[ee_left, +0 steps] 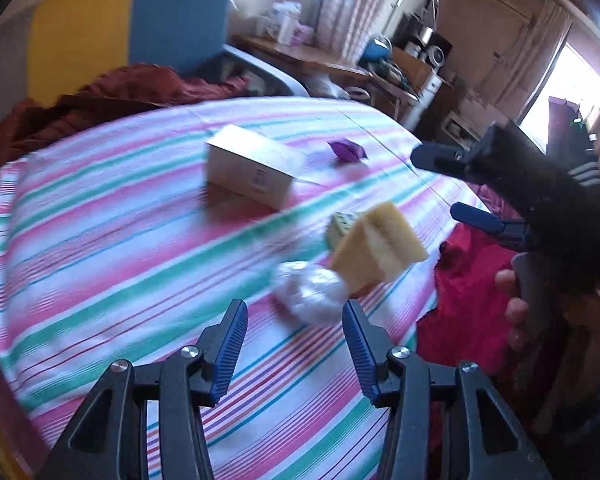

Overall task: Organize objects
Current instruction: 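Grasp bagged cotton balls with left tool while right tool grasps yellow sponge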

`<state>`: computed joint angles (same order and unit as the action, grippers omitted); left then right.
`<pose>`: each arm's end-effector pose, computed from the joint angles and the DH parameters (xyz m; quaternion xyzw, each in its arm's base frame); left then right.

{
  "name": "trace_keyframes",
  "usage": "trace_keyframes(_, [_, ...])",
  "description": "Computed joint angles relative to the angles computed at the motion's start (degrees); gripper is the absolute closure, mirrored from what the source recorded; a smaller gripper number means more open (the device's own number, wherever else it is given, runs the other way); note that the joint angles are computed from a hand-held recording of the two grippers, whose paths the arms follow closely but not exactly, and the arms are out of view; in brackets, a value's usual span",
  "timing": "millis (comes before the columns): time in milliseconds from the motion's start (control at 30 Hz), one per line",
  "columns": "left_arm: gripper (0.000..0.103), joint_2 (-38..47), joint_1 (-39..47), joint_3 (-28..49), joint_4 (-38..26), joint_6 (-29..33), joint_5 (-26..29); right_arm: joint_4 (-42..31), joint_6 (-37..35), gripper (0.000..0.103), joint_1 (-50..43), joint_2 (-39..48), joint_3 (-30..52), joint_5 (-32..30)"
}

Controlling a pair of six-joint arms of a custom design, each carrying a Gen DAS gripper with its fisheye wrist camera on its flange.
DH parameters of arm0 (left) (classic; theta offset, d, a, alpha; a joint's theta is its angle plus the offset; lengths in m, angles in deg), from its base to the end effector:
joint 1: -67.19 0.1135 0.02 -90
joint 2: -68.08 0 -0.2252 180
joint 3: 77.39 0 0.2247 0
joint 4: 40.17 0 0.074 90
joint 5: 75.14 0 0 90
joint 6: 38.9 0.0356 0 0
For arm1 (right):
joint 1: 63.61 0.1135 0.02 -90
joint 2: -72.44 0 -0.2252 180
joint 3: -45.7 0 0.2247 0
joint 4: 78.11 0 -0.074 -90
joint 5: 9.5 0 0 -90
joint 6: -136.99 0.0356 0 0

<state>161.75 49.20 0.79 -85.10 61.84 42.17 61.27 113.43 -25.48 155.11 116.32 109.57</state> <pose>0.2832 -0.1091 0.1864 0.2915 0.8952 -0.2435 0.2331 0.2268 0.1560 0.2064 0.3021 0.8696 0.0996 0.3776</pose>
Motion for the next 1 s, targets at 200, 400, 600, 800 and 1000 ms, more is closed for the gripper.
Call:
trace_keyframes(200, [0.054,8.4,-4.9,6.9,1.2,-4.1,-2.9,1.8,-0.6,0.000,-0.9,-0.4,-1.0,-1.7])
trace_keyframes(400, [0.064,16.3,-8.1,10.4,3.2,-2.9,-7.9,2.9,-0.6,0.000,-2.0,-0.1,-1.6,-3.7])
trace_keyframes(600, [0.067,9.3,-3.9,-1.7,10.9,-0.7,-5.5,3.8,-0.3,0.000,-3.2,0.1,-2.6,-5.9])
trace_keyframes(800, [0.067,0.1,3.8,-12.5,13.3,3.1,-5.3,2.5,-4.7,0.000,-2.5,6.4,2.6,-9.3])
trace_keyframes(1000, [0.067,-4.1,12.7,-16.5,11.6,6.1,-2.8,5.4,-12.3,0.006,-1.3,13.1,7.5,-17.6])
